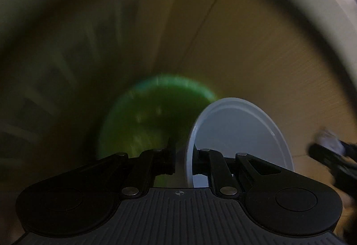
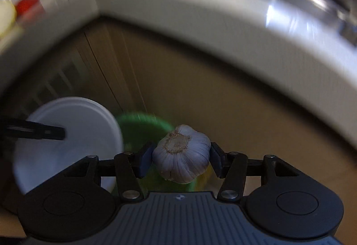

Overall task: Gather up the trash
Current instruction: 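Carry the bowl with the left tool while the right tool carries the garlic to the bin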

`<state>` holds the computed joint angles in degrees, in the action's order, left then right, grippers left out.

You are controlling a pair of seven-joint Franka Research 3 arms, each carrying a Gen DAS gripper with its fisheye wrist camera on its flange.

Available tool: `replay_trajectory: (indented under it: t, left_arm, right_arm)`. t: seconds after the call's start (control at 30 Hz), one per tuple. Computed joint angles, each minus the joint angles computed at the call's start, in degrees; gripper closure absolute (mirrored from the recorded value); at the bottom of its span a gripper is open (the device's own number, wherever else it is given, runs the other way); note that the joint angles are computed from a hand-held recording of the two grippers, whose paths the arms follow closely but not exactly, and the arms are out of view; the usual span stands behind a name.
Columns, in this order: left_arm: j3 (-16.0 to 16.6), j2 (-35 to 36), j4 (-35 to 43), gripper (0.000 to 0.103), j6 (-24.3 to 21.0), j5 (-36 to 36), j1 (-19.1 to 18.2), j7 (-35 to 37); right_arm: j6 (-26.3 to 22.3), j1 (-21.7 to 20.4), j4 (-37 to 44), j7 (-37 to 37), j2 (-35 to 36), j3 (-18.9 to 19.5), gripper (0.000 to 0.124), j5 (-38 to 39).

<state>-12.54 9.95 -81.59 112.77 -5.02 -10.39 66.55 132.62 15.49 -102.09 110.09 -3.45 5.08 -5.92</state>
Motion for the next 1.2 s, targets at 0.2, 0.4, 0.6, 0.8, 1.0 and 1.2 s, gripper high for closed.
replay_trajectory:
  t: [0.2,0.4,0.6,0.8,1.0,1.2]
  left_arm:
    - [-0.2,7.1,-3.4,0.072,5.4,-0.5,0.2,-0.2]
    - [0.0,10.5,-7.5,0.071,10.2,3.1,0.1,-0.2]
    - [0.0,7.9,-16.8,0.069,20.0,2.0,2.5,0.7]
    - [0.9,17.7,-9.8,0.069,14.4,5.4,1.7,-0.4]
    - [1.3,17.6,-5.6,0.068,4.1,10.5,1.1,-2.4]
    - [0.1,17.6,-10.4,0.065,17.4,1.1,3.9,5.4]
  right_arm:
    - [1.4,-0.4,-7.2,-1.7,-1.6,0.0,0.070,-0.3]
    - [3.4,-0.2,-10.1,-4.7,-1.6,0.4,0.070,-0.9]
    - [5.3,0.6,-9.3,-9.1,2.0,0.4,0.070,-1.4]
    - [6.9,2.7,-7.8,-15.3,8.2,0.3,0.070,-0.9]
    - [7.1,4.9,-5.8,-17.1,12.3,-0.5,0.070,-0.8]
    - [5.9,6.0,-3.4,-17.7,15.4,-1.1,0.070,0.8]
